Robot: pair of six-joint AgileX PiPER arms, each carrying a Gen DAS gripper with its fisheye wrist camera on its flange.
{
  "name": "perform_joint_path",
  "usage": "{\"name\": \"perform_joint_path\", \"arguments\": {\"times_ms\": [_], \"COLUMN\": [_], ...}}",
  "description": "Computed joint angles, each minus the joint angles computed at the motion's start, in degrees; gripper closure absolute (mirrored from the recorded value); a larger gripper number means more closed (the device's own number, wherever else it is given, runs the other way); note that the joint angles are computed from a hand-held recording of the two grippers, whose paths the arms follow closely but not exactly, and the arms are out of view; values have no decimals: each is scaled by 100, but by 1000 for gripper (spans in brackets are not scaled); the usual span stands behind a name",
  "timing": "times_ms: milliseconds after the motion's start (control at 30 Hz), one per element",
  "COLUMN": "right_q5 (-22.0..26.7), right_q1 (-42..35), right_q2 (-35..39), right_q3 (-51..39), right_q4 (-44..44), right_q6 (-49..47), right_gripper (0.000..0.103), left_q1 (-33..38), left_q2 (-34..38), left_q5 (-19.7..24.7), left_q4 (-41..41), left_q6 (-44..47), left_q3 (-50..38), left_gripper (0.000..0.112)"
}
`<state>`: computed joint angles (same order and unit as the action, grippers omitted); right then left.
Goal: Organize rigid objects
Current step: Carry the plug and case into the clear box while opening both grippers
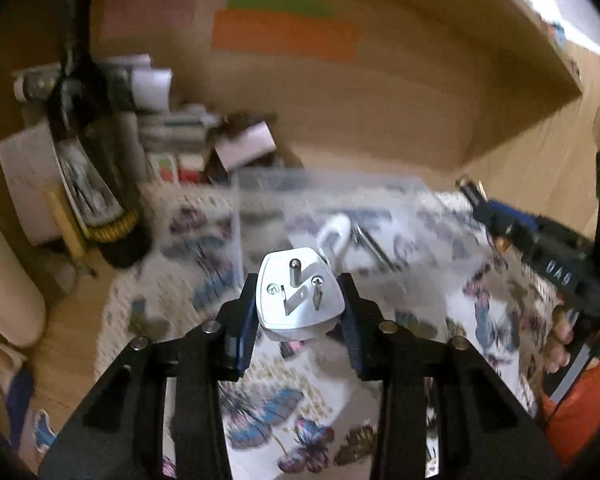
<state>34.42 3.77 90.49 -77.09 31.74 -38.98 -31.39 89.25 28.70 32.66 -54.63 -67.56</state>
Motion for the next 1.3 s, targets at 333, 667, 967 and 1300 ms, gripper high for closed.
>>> {"name": "perform_joint_path", "arguments": {"times_ms": [333, 667, 967, 1300], "right_q5": [211, 548, 634, 463], "right_q1": [267, 375, 379, 315], "right_q2": [968, 1481, 1400, 622], "right_q3": [-852, -1208, -1185, -640], "right_q4": [-949, -1283, -1108, -578], "right_q6": [899, 1165, 934, 374], "right_gripper": [81, 81, 81, 74], "left_q1": [613, 722, 668, 331], "left_q2": [710, 1327, 1287, 551], "left_q5": [-24, 77, 176, 196], "left_q4": [-1151, -1655, -1581, -619], "left_q6": [1455, 2048, 1956, 994], "left_q3": [-783, -1237, -1256, -740], "left_gripper": [75, 75, 75, 57]}}
